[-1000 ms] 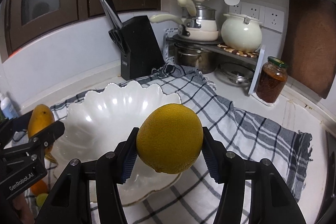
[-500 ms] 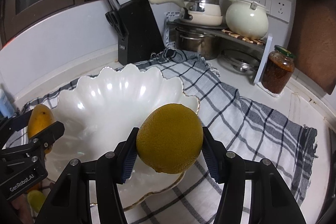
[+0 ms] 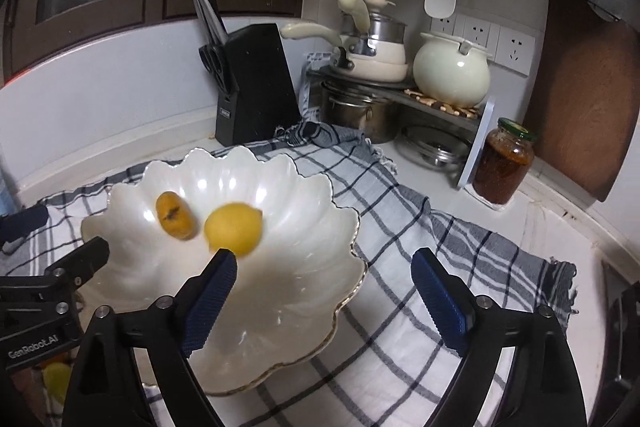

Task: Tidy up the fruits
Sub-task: 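Raise both open grippers away from the bowl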

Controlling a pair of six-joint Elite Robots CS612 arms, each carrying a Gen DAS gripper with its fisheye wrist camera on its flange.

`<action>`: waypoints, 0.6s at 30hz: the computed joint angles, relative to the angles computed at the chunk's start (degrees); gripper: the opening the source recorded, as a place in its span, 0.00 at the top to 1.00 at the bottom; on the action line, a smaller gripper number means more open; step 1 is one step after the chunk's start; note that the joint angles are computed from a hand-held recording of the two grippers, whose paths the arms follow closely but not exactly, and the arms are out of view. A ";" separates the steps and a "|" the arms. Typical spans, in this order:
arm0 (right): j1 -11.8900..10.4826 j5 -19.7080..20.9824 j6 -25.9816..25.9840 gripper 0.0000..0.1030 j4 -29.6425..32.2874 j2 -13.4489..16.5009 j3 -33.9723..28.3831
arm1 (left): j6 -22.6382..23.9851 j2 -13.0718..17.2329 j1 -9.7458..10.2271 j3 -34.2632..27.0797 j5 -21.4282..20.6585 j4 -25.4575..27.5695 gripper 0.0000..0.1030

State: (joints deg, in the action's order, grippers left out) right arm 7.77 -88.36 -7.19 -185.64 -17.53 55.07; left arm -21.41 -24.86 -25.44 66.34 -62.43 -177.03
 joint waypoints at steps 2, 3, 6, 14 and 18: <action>-0.03 0.11 0.37 0.13 -0.84 -0.54 0.96 | 0.01 -0.34 -0.11 0.57 0.23 -0.41 0.08; -0.04 0.26 0.56 0.13 -1.24 -0.78 1.44 | 0.11 -0.58 -0.20 0.96 0.42 -0.70 0.07; -0.03 0.54 0.96 0.13 -2.78 -1.70 3.17 | 0.46 -1.21 -0.47 2.03 0.87 -1.67 0.06; -0.03 2.82 1.06 0.10 -5.69 -3.85 7.67 | -0.23 -3.58 -1.28 6.37 3.51 -4.08 0.03; 0.00 3.46 1.55 0.10 -6.61 -4.66 9.56 | -1.12 -4.89 -1.79 8.84 5.42 -4.05 0.03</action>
